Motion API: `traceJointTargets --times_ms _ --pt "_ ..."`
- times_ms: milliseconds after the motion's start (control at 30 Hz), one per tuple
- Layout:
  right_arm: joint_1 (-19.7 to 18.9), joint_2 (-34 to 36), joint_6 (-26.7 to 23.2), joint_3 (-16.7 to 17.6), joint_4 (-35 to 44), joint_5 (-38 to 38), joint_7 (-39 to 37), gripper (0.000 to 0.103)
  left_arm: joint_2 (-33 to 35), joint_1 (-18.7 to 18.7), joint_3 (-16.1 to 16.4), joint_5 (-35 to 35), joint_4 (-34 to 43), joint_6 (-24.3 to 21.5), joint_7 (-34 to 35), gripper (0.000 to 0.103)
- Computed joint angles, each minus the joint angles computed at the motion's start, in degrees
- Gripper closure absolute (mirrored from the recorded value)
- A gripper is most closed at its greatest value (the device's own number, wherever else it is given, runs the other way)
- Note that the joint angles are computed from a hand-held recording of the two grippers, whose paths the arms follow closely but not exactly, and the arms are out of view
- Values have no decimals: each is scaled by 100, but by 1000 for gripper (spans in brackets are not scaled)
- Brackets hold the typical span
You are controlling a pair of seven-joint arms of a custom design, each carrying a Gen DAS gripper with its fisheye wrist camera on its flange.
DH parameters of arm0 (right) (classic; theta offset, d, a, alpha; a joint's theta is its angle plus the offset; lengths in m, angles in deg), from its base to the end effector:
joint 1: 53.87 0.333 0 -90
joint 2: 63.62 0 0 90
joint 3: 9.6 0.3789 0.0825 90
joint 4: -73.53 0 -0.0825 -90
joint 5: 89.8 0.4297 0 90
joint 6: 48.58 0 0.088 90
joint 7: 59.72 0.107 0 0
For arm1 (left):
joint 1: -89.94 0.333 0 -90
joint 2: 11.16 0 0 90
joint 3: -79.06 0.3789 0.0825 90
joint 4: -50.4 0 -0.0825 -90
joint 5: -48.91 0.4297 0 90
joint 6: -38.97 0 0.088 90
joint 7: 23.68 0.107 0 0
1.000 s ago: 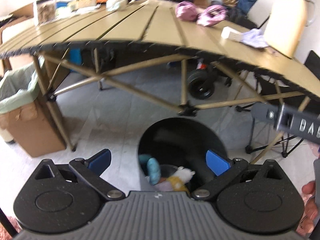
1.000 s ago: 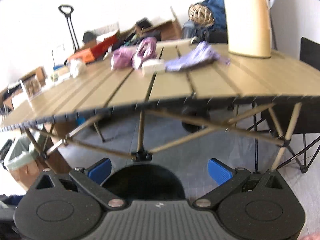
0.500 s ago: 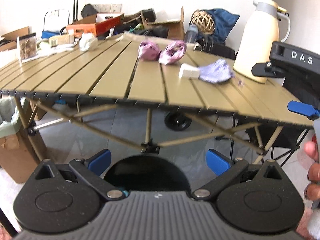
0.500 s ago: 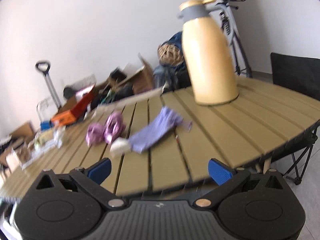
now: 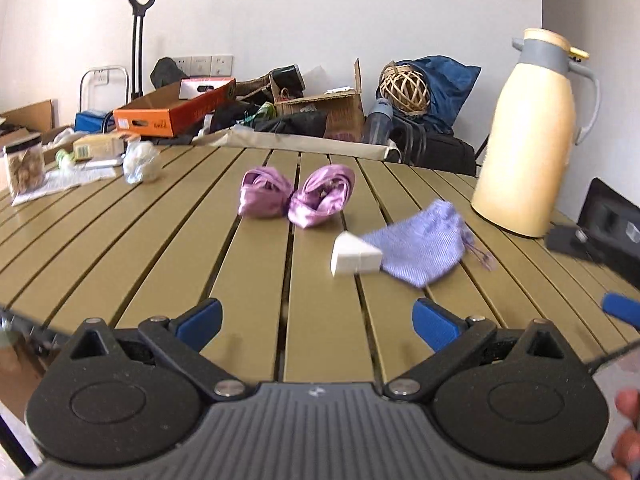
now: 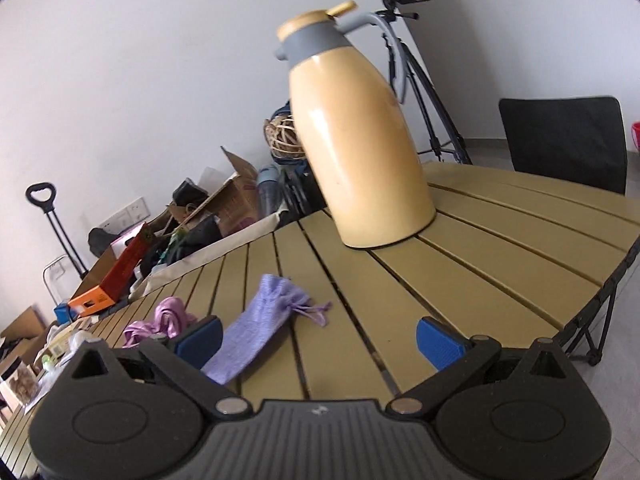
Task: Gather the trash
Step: 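Close the left gripper on the white foam wedge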
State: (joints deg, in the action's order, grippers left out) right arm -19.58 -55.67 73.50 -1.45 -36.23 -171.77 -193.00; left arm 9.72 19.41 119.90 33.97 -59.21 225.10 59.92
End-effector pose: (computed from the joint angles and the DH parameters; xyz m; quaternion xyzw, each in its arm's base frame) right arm 0.5238 0.4142 0.5036 -0.2971 0.7717 -0.3773 0.4169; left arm 0.6010 -0.3895 0.5124 -0.5093 0.6919 -0.4369 0.2663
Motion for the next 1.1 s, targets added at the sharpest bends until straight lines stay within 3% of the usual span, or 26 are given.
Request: traceJointTargets --times_ms 100,233,467,733,833,867,1000,1100 --pt "-4 15 -147 -21 -67 0 200 0 320 232 -112 102 469 -309 -139 0" --pt "-53 -17 -224 -44 -192 102 456 0 558 772 -606 336 934 -486 -279 0" --pt "-168 -136 -169 -27 -425 245 1038 0 1012 1252 -993 904 1726 -921 -484 2" --pt "-169 31 -63 -34 -256 307 907 0 1219 1869 -1632 1328 2162 -1100 -732 32" --pt "-137 63 -109 -49 -211 342 833 0 1154 2276 -2143 1420 2179 -1033 -657 49" --pt "-129 67 -116 -54 -206 347 821 0 1132 2432 -2341 1458 2177 -1000 -602 60" --pt "-113 64 -127 -66 -206 357 802 0 1090 2636 -2579 1717 2133 -921 -727 67" --pt "-109 65 -115 -69 -201 355 768 0 1044 2651 -2555 1929 2069 -843 -957 67"
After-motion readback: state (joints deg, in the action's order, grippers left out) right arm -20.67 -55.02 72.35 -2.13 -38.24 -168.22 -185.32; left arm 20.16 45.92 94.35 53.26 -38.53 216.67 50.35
